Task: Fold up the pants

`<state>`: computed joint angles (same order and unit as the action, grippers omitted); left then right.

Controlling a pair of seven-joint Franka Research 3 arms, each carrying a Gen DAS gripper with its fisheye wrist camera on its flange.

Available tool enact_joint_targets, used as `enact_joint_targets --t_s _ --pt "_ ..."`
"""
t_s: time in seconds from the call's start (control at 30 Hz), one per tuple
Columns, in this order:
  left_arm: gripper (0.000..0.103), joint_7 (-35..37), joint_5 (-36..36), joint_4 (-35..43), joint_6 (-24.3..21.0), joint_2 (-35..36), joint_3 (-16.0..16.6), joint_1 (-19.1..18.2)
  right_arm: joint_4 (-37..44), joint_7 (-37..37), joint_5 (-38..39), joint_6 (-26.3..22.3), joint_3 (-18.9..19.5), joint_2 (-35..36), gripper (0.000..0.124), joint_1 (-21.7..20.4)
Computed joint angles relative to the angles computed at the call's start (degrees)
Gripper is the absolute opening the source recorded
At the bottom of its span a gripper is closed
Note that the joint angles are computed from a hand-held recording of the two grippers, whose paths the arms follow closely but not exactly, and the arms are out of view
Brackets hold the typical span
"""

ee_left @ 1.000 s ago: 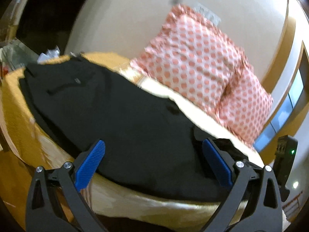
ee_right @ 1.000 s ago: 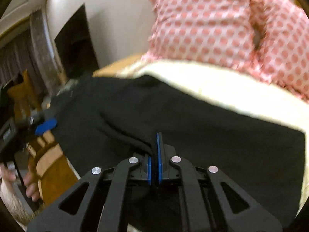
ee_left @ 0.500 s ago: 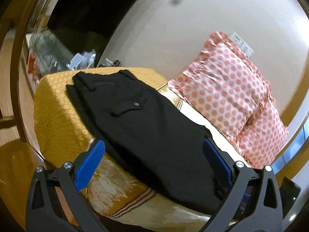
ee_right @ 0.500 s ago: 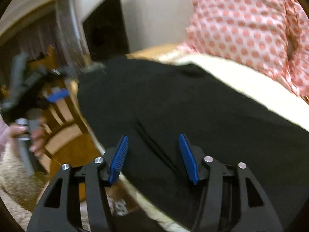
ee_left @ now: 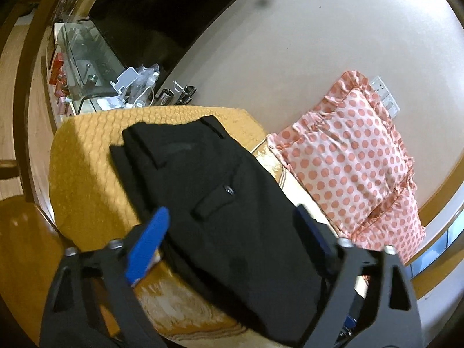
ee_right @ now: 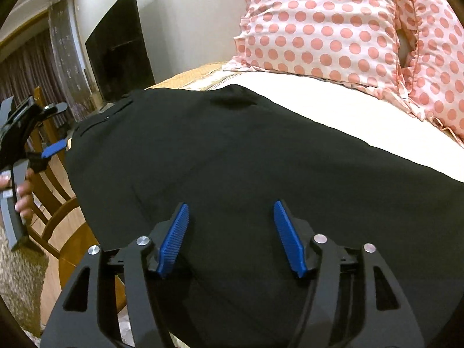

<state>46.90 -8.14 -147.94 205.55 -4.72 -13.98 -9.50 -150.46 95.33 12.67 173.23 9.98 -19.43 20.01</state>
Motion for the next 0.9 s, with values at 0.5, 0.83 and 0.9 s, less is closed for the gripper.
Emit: enact_joint_targets --t_s 0.5,0.83,0.9 --pt "0.062 -20.74 16.11 -0.55 -3.07 0.02 4.64 0.53 0.18 -3.39 1.92 0.12 -1.61 0.28 0.071 1.80" --pt "0.063 -42.02 38.69 -0.81 0.08 -0.14 7.80 -0.33 0.30 -3.94 2.69 0.26 -1.48 0.46 0.071 1.77" --pt "0.063 -47.11 43.87 -0.32 1.81 0.51 8.45 -0.53 0.30 -4.04 2.81 0.25 -1.53 0.43 0.071 1.84"
